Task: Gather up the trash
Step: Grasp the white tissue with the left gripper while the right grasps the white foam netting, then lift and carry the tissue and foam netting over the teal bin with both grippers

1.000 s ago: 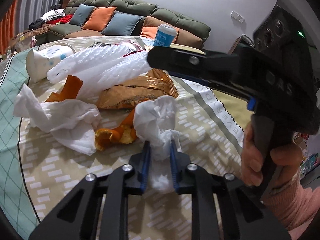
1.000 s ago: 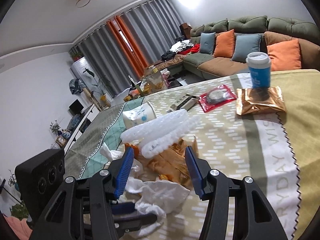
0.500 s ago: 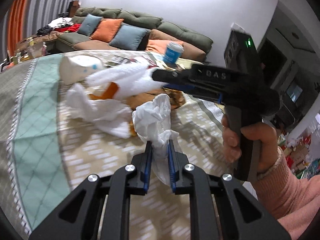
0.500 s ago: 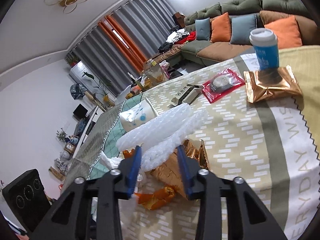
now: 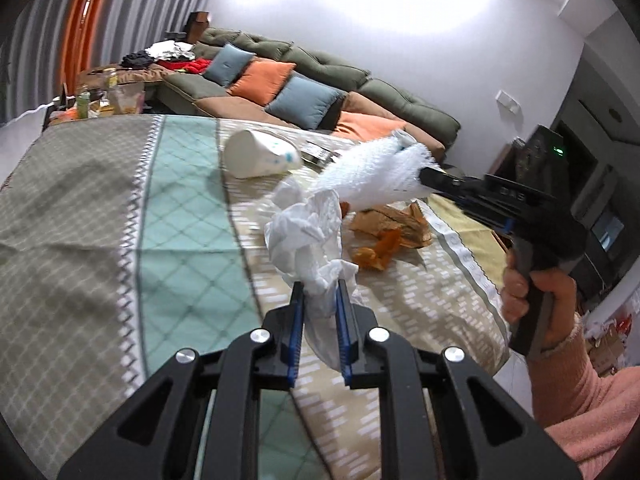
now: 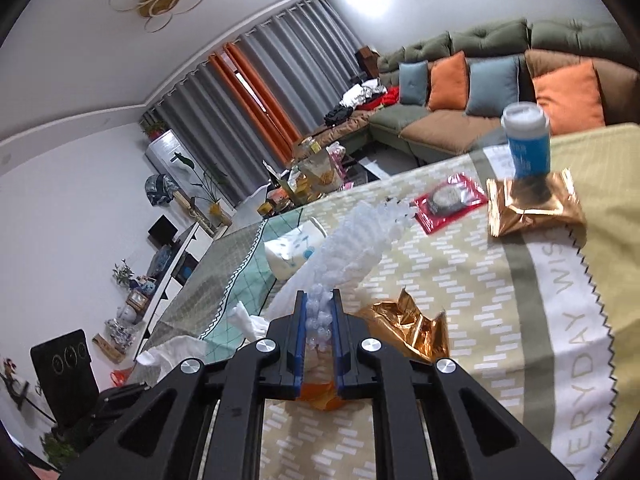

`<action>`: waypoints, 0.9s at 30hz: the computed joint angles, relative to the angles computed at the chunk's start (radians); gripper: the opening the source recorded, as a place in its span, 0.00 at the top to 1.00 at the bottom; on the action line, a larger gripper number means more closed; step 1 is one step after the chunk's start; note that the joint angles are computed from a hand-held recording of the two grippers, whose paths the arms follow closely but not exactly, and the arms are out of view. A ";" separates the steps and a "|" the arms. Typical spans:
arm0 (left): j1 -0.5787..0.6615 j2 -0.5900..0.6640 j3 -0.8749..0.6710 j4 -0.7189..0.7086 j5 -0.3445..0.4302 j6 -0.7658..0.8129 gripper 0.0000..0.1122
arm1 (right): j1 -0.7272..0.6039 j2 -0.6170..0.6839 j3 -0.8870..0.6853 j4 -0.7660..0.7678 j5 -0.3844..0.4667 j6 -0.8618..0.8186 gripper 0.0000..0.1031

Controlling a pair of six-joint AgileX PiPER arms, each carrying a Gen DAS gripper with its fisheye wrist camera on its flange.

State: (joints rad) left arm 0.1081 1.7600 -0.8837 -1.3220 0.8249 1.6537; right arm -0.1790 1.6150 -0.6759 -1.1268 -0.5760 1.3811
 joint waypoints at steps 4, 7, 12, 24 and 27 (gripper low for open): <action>0.048 -0.016 0.006 0.007 0.011 0.003 0.86 | 0.027 -0.060 0.022 0.029 0.040 -0.034 0.89; 0.084 -0.027 0.012 0.006 0.022 0.011 0.86 | 0.056 -0.106 0.023 0.010 0.094 -0.023 0.89; 0.131 -0.029 0.011 0.010 0.031 0.017 0.86 | 0.148 -0.162 0.015 0.044 0.222 -0.087 0.89; 0.198 -0.012 0.004 -0.002 0.055 0.038 0.86 | 0.288 -0.122 -0.038 0.084 0.301 -0.167 0.89; 0.211 -0.002 -0.002 0.001 0.063 0.035 0.86 | 0.355 -0.105 -0.060 0.224 0.385 -0.314 0.89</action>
